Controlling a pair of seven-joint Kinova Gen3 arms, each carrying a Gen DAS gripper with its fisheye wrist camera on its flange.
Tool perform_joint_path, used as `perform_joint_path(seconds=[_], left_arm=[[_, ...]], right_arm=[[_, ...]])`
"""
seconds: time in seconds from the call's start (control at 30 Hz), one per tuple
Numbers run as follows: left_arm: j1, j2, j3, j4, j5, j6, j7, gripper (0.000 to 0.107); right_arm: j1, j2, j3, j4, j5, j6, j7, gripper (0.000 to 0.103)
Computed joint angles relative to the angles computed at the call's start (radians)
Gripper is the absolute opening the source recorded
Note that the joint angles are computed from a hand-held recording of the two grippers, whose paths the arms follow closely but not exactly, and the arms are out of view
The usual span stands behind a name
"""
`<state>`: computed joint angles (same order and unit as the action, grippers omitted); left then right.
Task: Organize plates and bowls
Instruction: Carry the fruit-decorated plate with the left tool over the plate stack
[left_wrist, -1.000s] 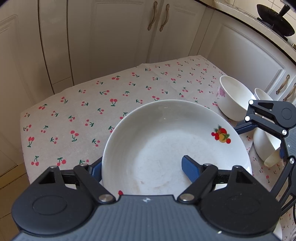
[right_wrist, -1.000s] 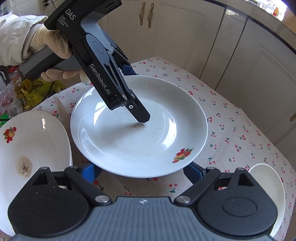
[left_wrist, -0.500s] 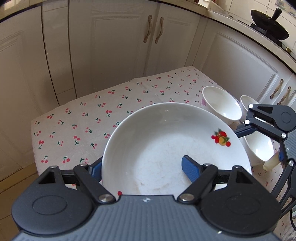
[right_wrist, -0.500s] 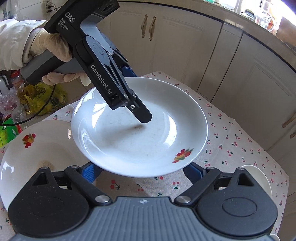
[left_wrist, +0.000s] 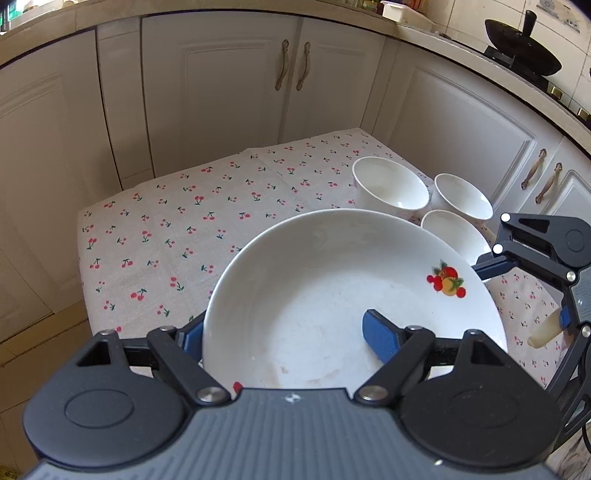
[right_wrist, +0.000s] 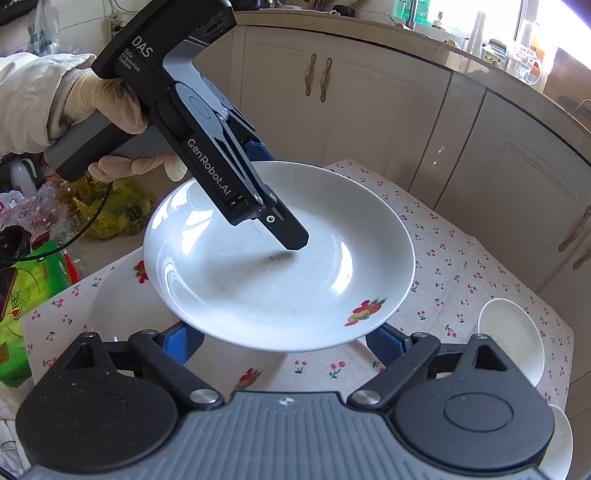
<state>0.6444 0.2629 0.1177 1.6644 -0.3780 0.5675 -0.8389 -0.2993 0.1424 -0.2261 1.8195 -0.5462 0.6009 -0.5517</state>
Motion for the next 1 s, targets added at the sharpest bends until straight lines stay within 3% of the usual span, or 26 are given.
perform_joint_path(seconds=[0.23, 0.53, 1.0], left_arm=[[0.082, -0.036, -0.006, 0.067, -0.091, -0.013, 0.154, 0.084], [0.121, -0.047, 0.014, 0.138, -0.166, -0.044, 0.292, 0.084], [0.119, -0.043, 0.020, 0.180, -0.159, -0.088, 0.325, 0.084]], right_arm=[[-0.003, -0.074, 0.011, 0.098, -0.066, -0.004, 0.029, 0.096], [-0.039, -0.116, 0.036, 0.197, -0.121, -0.038, 0.047, 0.096], [-0.087, -0.144, 0.049, 0.243, -0.070, -0.060, -0.026, 0.096]])
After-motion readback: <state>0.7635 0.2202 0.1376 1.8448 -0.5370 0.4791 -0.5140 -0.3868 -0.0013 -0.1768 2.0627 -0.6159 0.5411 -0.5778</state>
